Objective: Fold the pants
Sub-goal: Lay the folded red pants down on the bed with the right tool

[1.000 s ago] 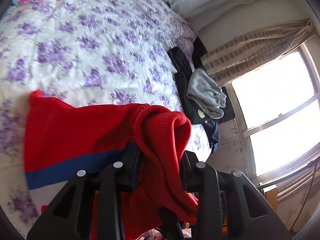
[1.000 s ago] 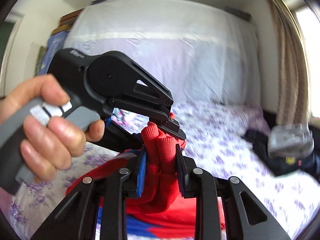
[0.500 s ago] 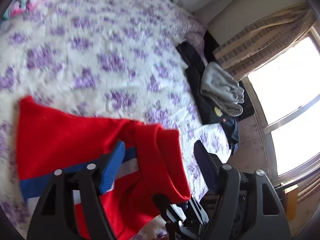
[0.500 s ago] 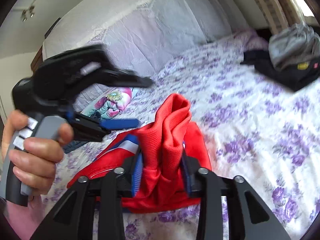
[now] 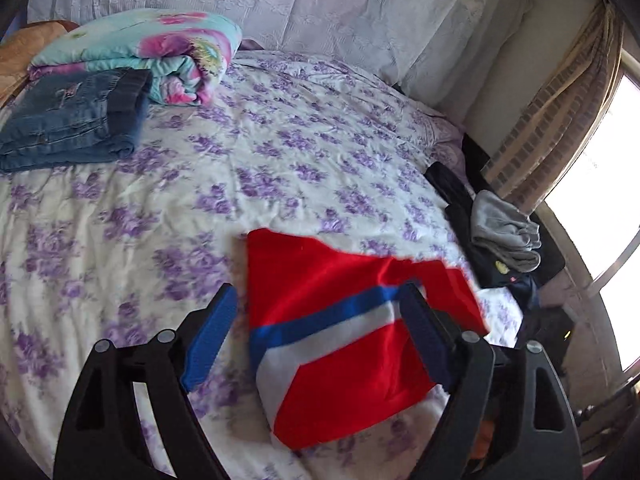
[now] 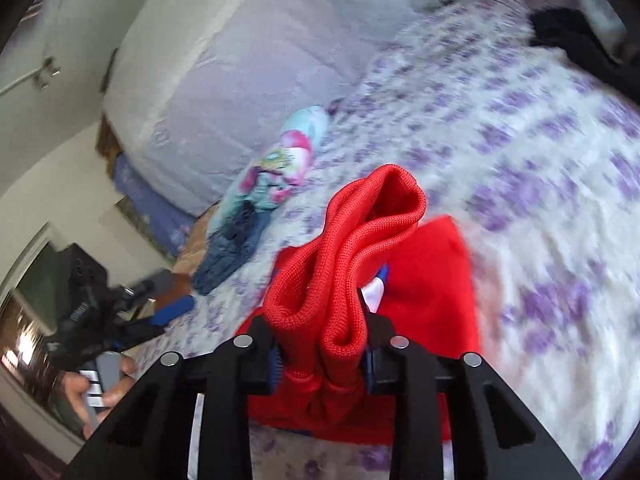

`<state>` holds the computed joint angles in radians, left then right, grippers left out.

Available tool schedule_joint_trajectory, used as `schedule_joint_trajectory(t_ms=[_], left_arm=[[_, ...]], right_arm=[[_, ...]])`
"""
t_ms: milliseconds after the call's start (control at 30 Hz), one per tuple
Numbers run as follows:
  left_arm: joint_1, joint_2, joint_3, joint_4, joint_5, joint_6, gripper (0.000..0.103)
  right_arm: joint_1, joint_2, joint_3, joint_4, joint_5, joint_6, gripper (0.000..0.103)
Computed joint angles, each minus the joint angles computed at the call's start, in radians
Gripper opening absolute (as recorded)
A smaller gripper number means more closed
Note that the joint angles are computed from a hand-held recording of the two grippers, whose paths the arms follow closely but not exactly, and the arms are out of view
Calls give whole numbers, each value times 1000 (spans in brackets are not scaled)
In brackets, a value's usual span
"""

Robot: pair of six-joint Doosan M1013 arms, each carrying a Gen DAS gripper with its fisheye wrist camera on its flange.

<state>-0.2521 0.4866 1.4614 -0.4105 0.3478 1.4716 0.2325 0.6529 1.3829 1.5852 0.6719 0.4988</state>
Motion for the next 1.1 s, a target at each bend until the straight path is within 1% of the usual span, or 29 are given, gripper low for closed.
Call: schedule_joint_trajectory(t_ms=[33, 67, 100, 167, 200, 267, 300, 333, 400, 433, 467, 500, 533, 567, 633, 667, 700, 733, 767, 800, 833, 900, 933, 967, 1000, 1033, 1100], left_arm=[[3, -5, 11, -36, -2, 36, 81], [6, -9, 23, -91, -3, 90, 81], [7, -12, 30, -118, -3, 117, 81], [5, -17, 45, -139, -10, 145, 81], [4, -22, 54, -169, -16, 185, 81], [0, -25, 64, -217, -16, 267, 81], [-5, -23, 63, -213, -8, 295, 81], [-13, -20, 58, -163, -4, 281, 81], [-36, -12, 49, 35, -9, 166, 81], [-45, -7, 44, 95, -5, 144, 81], [-51, -2, 39, 113, 8, 156, 81], [-54, 6, 33, 97, 29, 199, 81], [-55, 13, 29, 79, 52, 234, 81], [-57, 21, 22, 91, 80, 238, 81], [-66, 35, 16, 214, 112, 141, 81], [-65, 37, 19, 240, 118, 122, 81], [-61, 34, 24, 229, 122, 135, 81], [-51, 29, 31, 178, 123, 180, 81], [-34, 18, 41, 75, 120, 267, 81], [-22, 8, 49, 19, 111, 309, 81], [-9, -3, 55, -14, 95, 331, 81], [12, -15, 49, 11, 69, 304, 83], [22, -16, 40, 43, 54, 279, 86], [30, -12, 26, 69, 43, 266, 87], [41, -3, 5, 53, 48, 294, 87], [52, 11, -22, 11, 71, 344, 87], [76, 54, -95, -97, 151, 453, 87]], right_arm=[[-7, 13, -16, 35, 70, -23, 29], [-13, 20, -23, 57, 117, -14, 29], [-19, 31, -33, 65, 147, 15, 29], [-30, 52, -54, 27, 151, 122, 29], [-34, 59, -58, 8, 147, 160, 29], [-42, 75, -66, -20, 157, 217, 29], [-44, 81, -70, -22, 165, 225, 29], [-45, 79, -66, -20, 166, 222, 29], [-45, 77, -67, -29, 163, 217, 29], [-45, 82, -75, -36, 164, 228, 30], [-45, 82, -75, -38, 164, 233, 30], [-45, 79, -74, -48, 158, 237, 31], [-44, 73, -70, -73, 136, 248, 38], [-43, 64, -57, -92, 115, 252, 41], [-42, 51, -48, -132, 92, 256, 43], [-42, 44, -40, -144, 79, 249, 44], [-41, 32, -29, -161, 57, 247, 47], [-38, 14, -11, -172, 26, 241, 52], [-37, -1, 7, -170, 2, 220, 54], [-35, -21, 34, -145, -25, 173, 55], [-31, -49, 74, -82, -59, 73, 55], [-13, -91, 128, 2, -108, -108, 55], [3, -113, 153, 28, -117, -215, 55], [16, -122, 161, 20, -113, -270, 54], [36, -130, 163, -10, -118, -309, 52], [60, -134, 166, -34, -116, -368, 48], [100, -129, 156, -112, -130, -395, 41]])
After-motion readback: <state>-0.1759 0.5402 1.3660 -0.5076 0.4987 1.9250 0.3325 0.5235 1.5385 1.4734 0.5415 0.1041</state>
